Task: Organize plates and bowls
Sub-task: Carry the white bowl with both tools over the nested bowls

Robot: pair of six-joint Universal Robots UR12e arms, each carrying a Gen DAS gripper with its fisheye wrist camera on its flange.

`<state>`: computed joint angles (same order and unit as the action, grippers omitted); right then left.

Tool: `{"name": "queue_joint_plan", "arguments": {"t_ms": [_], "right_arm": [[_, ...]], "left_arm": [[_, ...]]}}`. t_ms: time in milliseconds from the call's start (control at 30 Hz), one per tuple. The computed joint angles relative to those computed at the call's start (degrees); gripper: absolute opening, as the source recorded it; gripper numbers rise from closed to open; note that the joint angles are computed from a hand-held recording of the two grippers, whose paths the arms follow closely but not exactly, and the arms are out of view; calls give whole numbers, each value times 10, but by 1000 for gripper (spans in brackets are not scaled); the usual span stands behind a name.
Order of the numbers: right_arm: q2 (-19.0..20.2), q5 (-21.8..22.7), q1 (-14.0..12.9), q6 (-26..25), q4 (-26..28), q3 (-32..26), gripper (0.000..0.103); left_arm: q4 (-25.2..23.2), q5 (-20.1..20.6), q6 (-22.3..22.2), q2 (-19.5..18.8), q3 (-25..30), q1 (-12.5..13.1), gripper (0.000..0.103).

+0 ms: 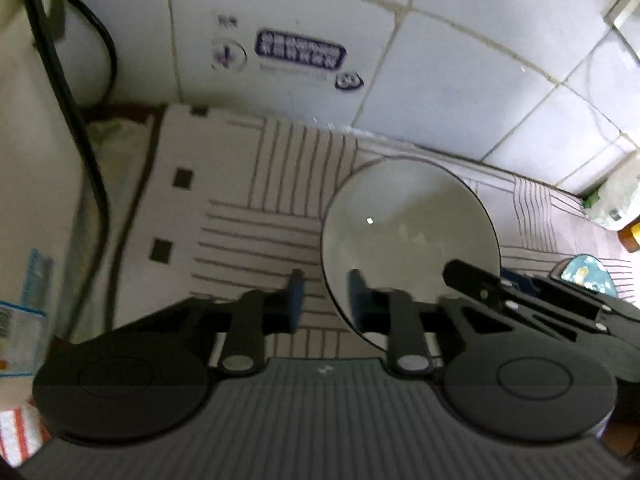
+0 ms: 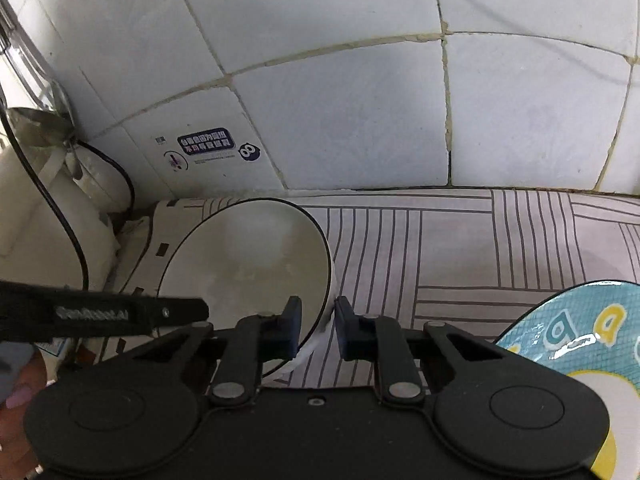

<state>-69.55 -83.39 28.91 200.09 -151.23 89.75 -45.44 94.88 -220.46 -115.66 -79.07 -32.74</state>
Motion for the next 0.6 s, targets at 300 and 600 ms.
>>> {"name": "queue_joint_plan", "arguments": {"t_ms": [300,600], "right_arm": [[-3,4,-1,-16,10,-4,17],[-55,15,-6,-6,0,34,17]], "left_arm": [[-13,21,14,1,8,-14,14],[-45,33,29,25,24,-36,14]]}}
